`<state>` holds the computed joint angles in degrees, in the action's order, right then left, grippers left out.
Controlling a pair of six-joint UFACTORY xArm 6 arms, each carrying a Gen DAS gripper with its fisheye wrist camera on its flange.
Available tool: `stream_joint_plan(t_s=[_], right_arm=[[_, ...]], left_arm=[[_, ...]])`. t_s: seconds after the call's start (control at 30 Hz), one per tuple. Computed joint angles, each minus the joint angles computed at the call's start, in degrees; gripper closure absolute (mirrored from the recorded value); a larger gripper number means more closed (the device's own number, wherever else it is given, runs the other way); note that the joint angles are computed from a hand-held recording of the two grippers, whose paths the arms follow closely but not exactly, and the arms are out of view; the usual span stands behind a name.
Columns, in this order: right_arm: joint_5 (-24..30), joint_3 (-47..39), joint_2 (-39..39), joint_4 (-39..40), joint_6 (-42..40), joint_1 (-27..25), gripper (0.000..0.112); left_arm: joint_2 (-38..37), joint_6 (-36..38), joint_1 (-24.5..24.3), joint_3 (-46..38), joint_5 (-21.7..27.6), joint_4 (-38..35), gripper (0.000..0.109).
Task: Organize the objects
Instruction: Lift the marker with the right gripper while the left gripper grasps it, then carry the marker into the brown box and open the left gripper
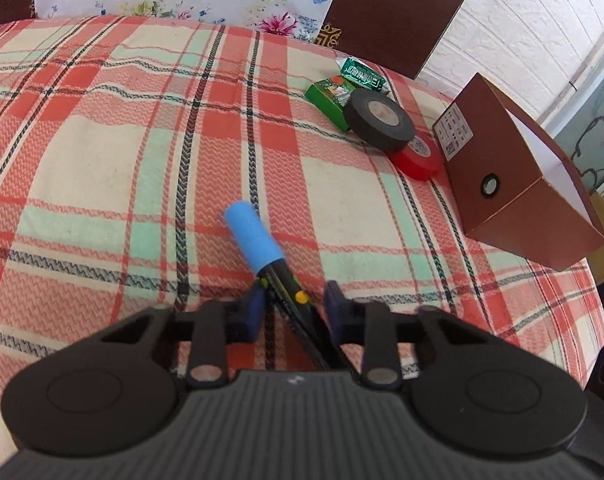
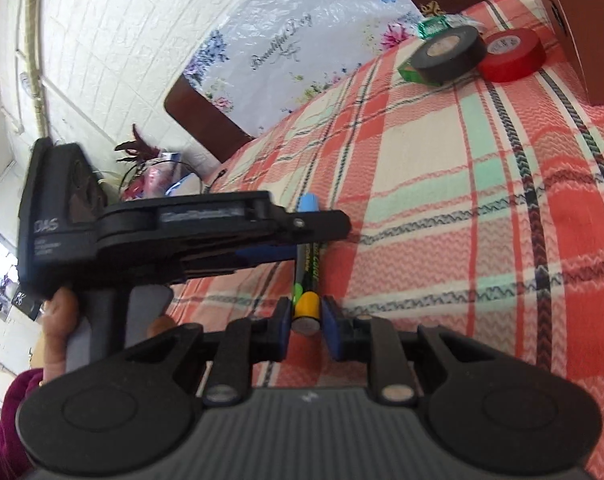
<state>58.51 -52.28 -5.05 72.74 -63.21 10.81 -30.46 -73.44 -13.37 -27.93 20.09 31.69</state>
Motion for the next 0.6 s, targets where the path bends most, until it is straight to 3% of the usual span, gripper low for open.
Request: stream_joint_plan(t_s=[0.13, 0.3, 0.47, 0.6], right_arm=[[-1.2, 1.6, -2.2, 0.9, -3.2, 0.1, 0.094], [-4.0, 2.8, -4.7, 5.4, -9.3, -0.7, 0.095], [-10.8, 2.5, -7.3, 13.7, -17.3, -2.6, 0.095], [-17.7, -0.5, -6.4, 19.5, -23.1, -4.9, 0.095]], left_arm=[[-0.2, -2.1, -1.6, -2.0, 0.1, 2.3, 0.085], [4.3, -1.6, -4.7, -10.8, 1.7, 6.6, 0.09], [15.4, 3.5, -7.6, -25.4, 1.3, 9.0, 0.091], [27.2, 11.4, -9.8, -39.0, -0.1, 5.2, 0.091]])
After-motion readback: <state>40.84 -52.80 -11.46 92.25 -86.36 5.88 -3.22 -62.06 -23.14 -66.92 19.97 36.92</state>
